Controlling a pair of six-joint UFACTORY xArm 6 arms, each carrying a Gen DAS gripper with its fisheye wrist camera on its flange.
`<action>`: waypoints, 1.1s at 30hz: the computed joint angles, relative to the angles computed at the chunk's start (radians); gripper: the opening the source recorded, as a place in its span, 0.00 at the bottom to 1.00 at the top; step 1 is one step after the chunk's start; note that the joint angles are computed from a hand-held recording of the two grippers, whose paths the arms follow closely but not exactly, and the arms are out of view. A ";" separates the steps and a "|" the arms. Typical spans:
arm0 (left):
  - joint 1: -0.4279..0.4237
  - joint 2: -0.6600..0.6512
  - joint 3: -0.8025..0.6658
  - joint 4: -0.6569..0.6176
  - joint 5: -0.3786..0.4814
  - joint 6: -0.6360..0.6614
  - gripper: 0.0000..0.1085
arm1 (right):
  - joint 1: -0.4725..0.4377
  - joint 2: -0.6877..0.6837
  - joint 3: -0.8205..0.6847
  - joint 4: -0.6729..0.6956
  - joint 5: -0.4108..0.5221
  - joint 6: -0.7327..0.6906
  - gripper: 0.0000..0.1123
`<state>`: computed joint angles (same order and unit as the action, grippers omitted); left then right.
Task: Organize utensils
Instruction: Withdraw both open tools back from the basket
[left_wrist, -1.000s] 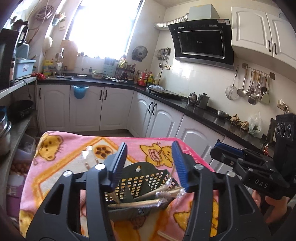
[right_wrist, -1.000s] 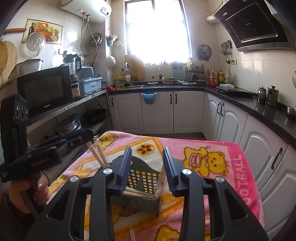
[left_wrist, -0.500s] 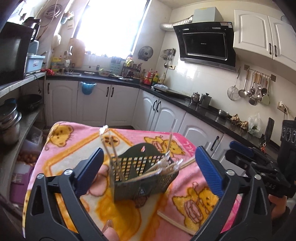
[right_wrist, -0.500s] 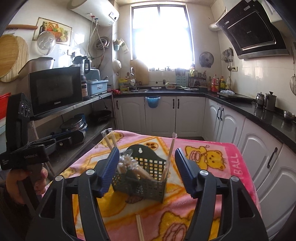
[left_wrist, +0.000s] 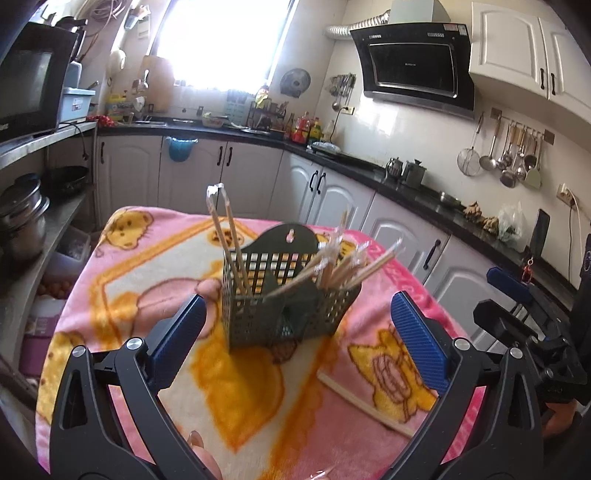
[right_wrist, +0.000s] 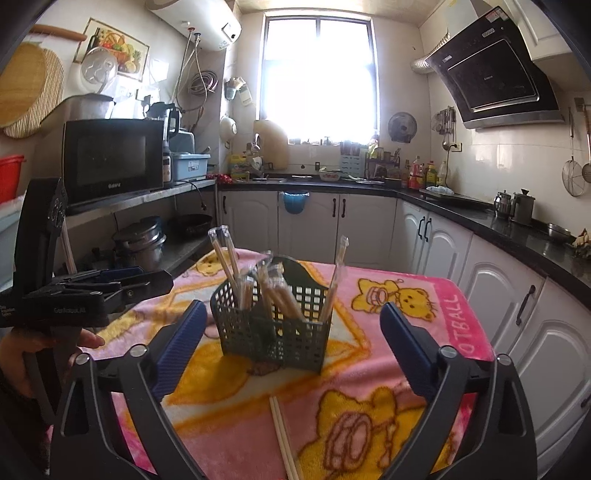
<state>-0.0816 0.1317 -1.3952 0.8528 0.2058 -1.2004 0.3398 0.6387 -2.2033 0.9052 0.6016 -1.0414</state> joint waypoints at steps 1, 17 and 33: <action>-0.002 -0.001 0.007 0.013 0.005 -0.012 0.85 | 0.004 -0.022 0.044 0.013 -0.020 -0.021 0.84; -0.031 -0.021 0.116 0.226 0.053 -0.261 0.85 | 0.038 -0.127 0.348 0.102 -0.216 -0.137 0.86; -0.075 -0.006 0.132 0.785 0.159 -0.784 0.85 | 0.041 -0.195 0.462 0.806 -0.274 -0.774 0.86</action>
